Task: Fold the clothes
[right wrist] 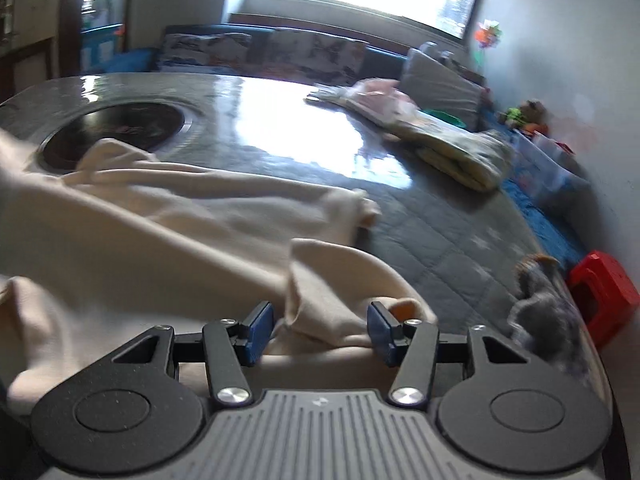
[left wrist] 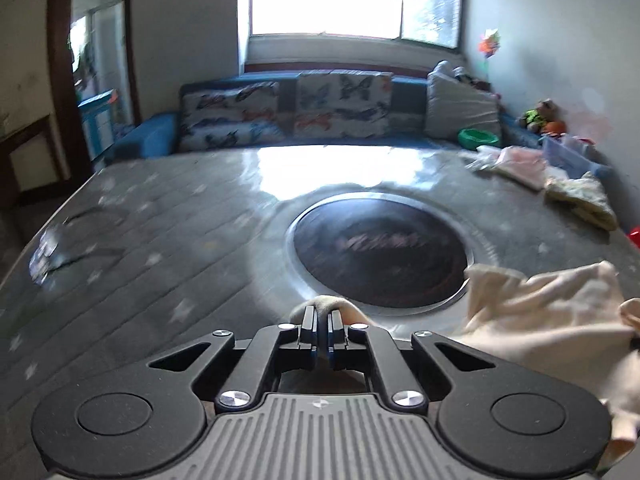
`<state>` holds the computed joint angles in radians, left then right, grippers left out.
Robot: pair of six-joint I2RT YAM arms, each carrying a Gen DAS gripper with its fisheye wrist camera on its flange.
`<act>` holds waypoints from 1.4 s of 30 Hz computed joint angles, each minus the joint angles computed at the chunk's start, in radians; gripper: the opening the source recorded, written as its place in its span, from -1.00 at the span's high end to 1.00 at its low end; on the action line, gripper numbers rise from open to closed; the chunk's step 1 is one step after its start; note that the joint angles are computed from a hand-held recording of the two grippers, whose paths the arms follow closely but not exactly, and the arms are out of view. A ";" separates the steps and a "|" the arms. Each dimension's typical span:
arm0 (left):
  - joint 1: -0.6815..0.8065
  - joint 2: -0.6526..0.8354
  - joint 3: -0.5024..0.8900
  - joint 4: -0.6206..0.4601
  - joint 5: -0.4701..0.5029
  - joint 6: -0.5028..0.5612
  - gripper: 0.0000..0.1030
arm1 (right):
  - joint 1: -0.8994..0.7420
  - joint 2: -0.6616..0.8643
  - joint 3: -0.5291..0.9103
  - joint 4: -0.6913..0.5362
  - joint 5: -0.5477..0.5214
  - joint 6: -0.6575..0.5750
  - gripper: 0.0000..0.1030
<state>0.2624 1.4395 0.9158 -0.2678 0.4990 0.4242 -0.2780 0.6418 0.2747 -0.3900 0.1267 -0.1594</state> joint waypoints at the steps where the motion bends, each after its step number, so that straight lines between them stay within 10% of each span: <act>1: 0.020 0.004 0.001 -0.015 0.004 0.011 0.90 | -0.034 0.003 0.003 0.002 -0.015 -0.008 -0.06; 9: 0.095 0.107 0.099 -0.154 -0.046 0.103 0.62 | -0.163 -0.051 0.086 -0.129 -0.256 0.021 -0.07; 20: 0.058 0.100 0.186 -0.217 -0.003 0.141 -0.17 | -0.100 0.167 0.170 0.051 -0.259 0.077 -0.06; 42: -0.363 0.374 0.358 -0.145 -0.029 -0.020 -0.28 | -0.085 0.659 0.322 0.327 -0.263 0.156 0.21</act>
